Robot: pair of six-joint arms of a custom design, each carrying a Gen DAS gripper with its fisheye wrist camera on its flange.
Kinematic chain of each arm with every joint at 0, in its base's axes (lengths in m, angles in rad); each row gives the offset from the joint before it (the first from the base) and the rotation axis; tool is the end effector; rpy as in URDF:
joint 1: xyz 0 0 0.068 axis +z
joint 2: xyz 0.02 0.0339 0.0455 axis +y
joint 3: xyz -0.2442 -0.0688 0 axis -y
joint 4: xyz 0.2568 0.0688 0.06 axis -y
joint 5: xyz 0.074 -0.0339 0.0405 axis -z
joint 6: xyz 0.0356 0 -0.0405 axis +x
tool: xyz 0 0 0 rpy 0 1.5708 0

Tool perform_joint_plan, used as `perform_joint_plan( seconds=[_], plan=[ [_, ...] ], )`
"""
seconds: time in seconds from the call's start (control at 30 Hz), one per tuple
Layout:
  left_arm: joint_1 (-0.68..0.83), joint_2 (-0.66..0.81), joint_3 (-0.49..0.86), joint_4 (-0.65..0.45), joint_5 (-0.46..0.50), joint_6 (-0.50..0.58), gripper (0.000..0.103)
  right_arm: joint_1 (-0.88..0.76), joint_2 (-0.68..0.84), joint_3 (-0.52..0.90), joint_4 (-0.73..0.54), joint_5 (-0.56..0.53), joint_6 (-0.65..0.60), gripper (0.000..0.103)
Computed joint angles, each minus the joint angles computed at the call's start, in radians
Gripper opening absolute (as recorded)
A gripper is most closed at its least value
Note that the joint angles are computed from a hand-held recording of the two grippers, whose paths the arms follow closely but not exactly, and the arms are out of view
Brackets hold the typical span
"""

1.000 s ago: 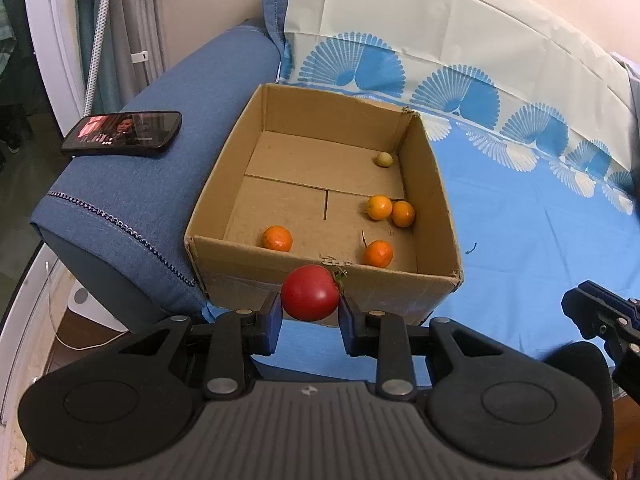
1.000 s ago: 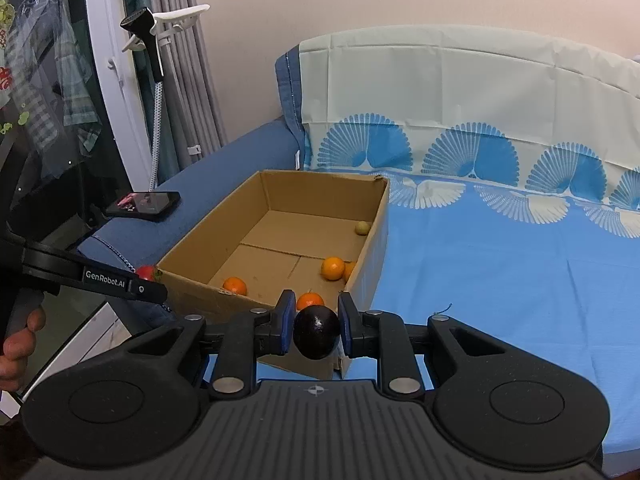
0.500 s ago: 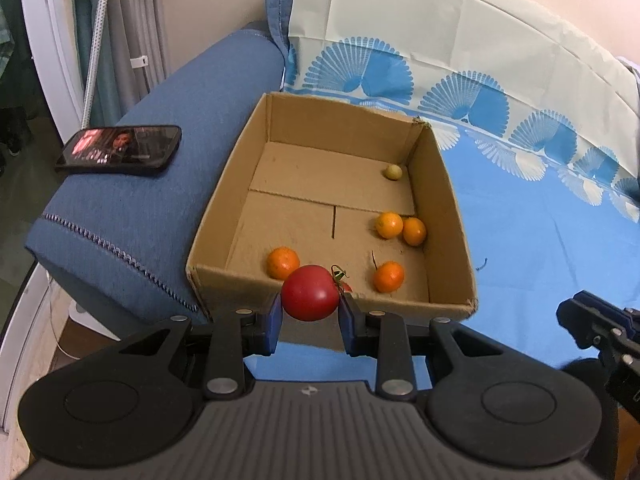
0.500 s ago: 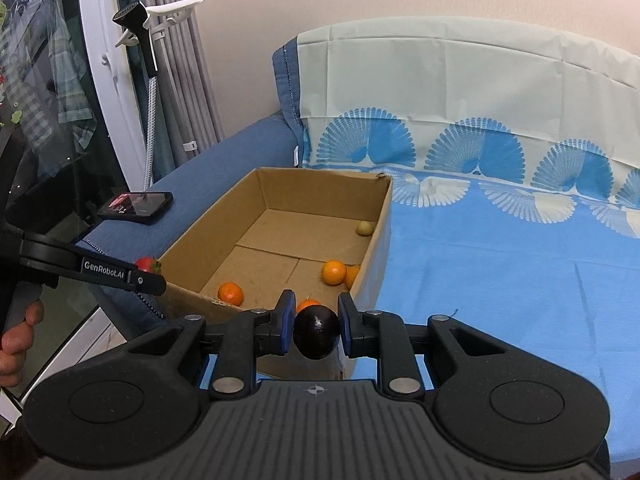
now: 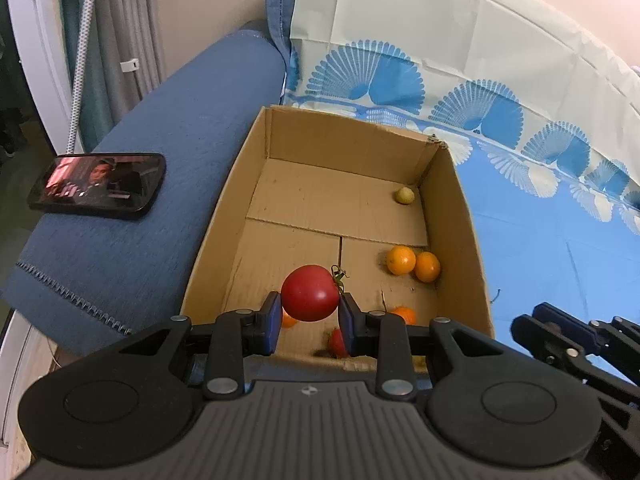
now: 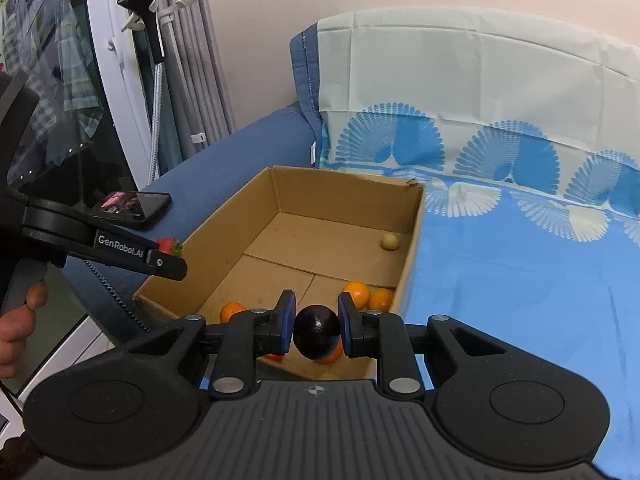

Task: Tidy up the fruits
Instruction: 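Carry the red tomato with the left tool while the right tool carries the black ball into the box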

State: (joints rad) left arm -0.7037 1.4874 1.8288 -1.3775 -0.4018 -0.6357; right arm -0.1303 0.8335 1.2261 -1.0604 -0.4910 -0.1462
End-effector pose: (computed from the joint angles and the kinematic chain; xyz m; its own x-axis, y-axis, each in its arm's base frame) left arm 0.2194 -0.1679 0.4075 -0.7912 -0.0452 -0.6098 -0.0326 0.9990 -0.0318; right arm 0.1538 -0.0032 0.3827 -0.5707 -0.0548 -0.8193 -0.3393 0.9244 0.1745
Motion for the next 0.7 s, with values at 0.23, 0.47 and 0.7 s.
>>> perform_joint_plan(
  seconds=[0.23,0.47,0.7],
  plan=[
    [0.096,0.1,0.017,0.052,0.044,0.072,0.034,0.122,0.112,-0.036,0.161,0.088,0.047,0.024],
    [0.156,0.189,0.028,0.091,0.074,0.122,0.034,0.177,0.227,-0.064,0.268,0.131,0.048,0.024],
    [0.194,0.263,0.012,0.126,0.097,0.151,0.034,0.213,0.307,-0.098,0.338,0.171,0.013,0.024]
  ],
)
